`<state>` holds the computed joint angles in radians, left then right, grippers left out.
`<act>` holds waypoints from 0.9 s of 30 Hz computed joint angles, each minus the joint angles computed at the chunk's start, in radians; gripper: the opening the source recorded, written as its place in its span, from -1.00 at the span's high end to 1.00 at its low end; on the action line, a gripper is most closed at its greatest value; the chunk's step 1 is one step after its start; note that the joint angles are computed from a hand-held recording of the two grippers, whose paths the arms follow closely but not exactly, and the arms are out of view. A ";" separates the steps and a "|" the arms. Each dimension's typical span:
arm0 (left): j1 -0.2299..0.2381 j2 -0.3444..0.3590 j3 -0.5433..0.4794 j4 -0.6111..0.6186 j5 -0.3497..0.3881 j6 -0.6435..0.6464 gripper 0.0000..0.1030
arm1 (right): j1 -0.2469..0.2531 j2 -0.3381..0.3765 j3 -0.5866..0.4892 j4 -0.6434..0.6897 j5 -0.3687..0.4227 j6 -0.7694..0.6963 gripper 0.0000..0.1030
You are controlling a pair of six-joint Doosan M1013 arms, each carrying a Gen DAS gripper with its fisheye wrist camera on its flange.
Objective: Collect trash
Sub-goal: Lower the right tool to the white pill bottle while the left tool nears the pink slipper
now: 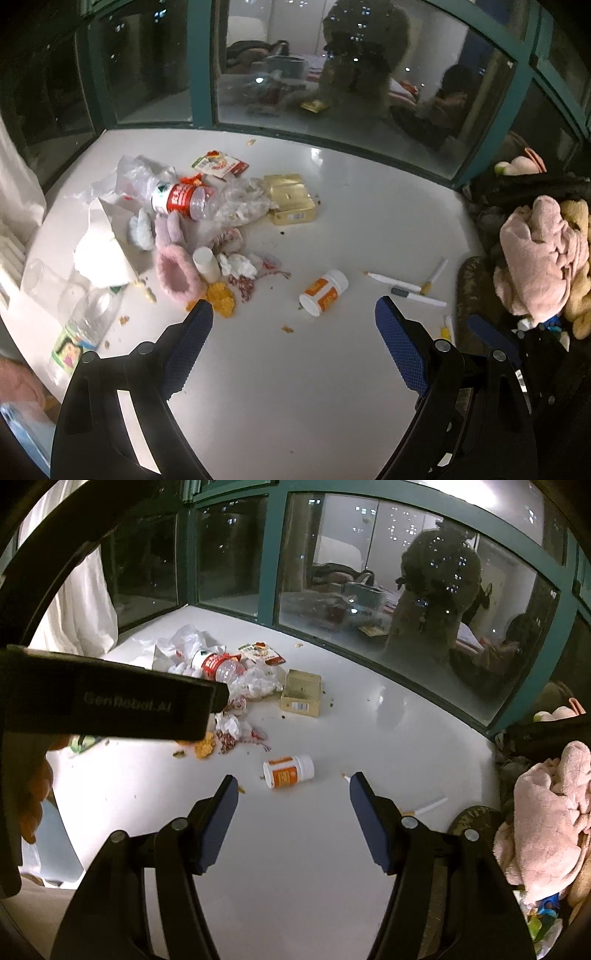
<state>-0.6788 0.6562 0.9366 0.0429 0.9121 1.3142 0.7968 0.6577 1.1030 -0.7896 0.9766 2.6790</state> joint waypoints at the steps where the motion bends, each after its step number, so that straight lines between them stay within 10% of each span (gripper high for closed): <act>1: 0.005 0.005 -0.007 -0.006 0.001 0.019 -0.68 | -0.002 0.012 -0.021 0.008 0.010 -0.009 -0.17; 27: 0.101 0.150 -0.201 -0.126 0.081 0.250 -0.68 | -0.044 0.226 -0.398 0.136 0.188 -0.151 -0.17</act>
<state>-0.5774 0.8062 0.7353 -0.0836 0.9929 1.5643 0.7529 0.8836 0.7053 -0.6537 1.1643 2.5278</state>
